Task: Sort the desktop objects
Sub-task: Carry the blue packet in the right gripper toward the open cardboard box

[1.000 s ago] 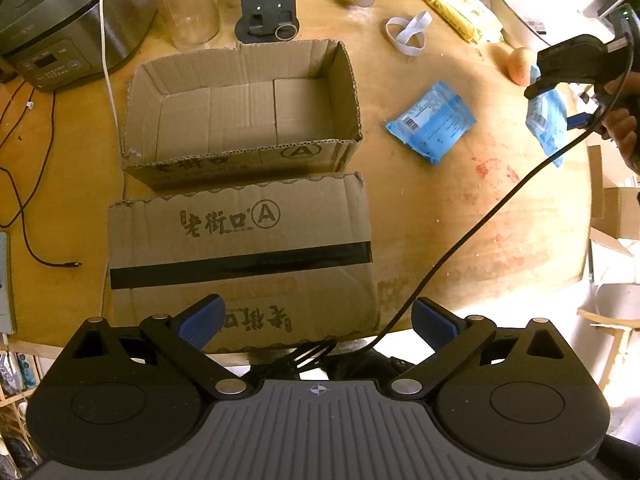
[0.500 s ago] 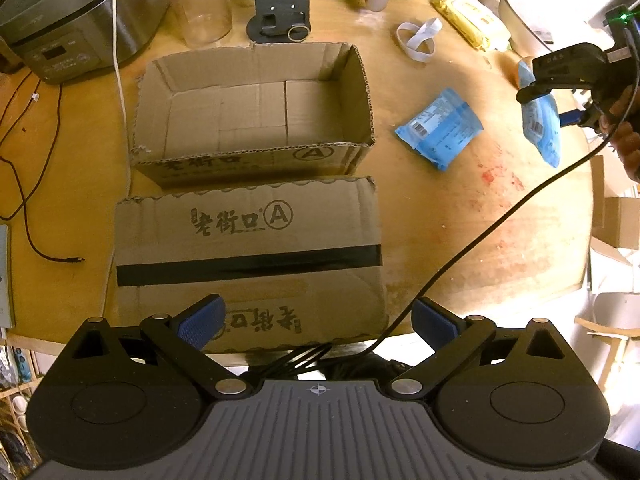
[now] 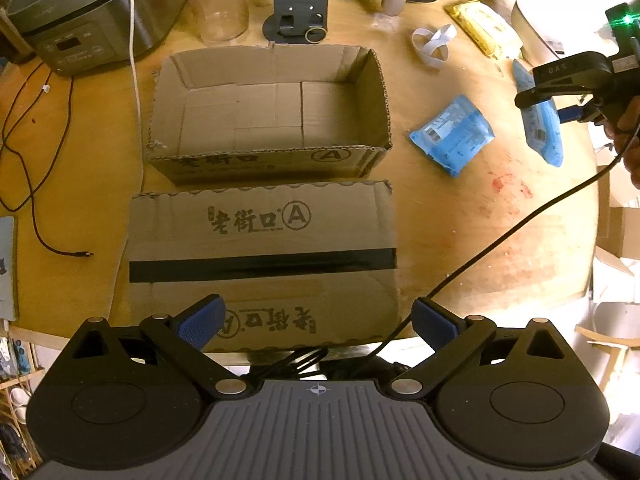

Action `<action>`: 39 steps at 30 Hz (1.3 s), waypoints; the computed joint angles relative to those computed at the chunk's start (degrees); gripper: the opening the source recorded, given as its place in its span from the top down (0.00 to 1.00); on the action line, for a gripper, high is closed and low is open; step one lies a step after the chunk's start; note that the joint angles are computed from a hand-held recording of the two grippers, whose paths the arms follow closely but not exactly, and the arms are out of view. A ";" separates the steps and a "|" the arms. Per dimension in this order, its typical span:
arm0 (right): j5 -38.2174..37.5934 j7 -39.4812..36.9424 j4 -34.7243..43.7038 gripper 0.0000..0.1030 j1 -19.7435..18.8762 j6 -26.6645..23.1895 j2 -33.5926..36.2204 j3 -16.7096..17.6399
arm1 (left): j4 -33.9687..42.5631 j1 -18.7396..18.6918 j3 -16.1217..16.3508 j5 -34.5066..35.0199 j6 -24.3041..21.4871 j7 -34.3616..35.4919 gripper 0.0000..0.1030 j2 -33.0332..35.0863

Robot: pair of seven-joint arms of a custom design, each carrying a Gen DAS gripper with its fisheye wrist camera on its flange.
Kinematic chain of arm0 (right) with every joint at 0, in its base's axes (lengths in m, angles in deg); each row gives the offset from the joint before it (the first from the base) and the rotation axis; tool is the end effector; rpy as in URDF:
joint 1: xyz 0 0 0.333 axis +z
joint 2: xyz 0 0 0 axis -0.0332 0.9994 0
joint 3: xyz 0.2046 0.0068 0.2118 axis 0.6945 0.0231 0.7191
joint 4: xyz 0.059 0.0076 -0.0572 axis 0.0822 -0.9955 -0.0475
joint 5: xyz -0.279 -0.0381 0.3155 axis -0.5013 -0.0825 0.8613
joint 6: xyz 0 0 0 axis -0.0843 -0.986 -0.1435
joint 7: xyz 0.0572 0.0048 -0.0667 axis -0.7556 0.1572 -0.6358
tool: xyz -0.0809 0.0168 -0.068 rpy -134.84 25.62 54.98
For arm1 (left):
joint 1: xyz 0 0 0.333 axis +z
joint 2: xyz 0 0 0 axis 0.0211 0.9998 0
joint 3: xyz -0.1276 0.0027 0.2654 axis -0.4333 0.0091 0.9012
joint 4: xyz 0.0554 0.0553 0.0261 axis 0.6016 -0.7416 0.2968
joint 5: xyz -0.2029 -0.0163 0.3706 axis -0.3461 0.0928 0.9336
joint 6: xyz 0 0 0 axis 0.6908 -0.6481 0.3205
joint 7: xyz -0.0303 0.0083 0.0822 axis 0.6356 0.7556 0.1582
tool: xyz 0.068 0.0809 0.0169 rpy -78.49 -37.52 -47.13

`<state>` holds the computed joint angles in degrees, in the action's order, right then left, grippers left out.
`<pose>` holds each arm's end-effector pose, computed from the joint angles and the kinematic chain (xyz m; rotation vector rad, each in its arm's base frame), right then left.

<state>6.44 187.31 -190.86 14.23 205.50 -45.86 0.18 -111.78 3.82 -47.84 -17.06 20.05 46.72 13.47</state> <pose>0.5562 0.2023 0.4446 -1.4875 2.5517 -0.1499 0.5327 -0.0323 0.4962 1.6336 -2.6404 0.2313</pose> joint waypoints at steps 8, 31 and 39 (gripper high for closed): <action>0.14 0.30 1.60 0.42 0.43 -0.56 1.20 0.34 | 0.69 0.49 0.35 0.48 -0.11 0.00 0.01 0.58; -0.09 3.35 7.35 0.42 2.51 -1.17 5.15 1.32 | 3.07 2.62 1.45 2.09 0.60 1.76 0.01 2.50; -0.37 4.52 9.86 0.42 3.39 -1.62 7.16 1.65 | 3.99 3.44 1.86 2.46 0.63 2.89 0.01 3.27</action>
<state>6.07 191.83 -181.00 17.62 203.89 -38.71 1.83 -107.78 7.26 -45.98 -14.60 20.68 49.61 16.74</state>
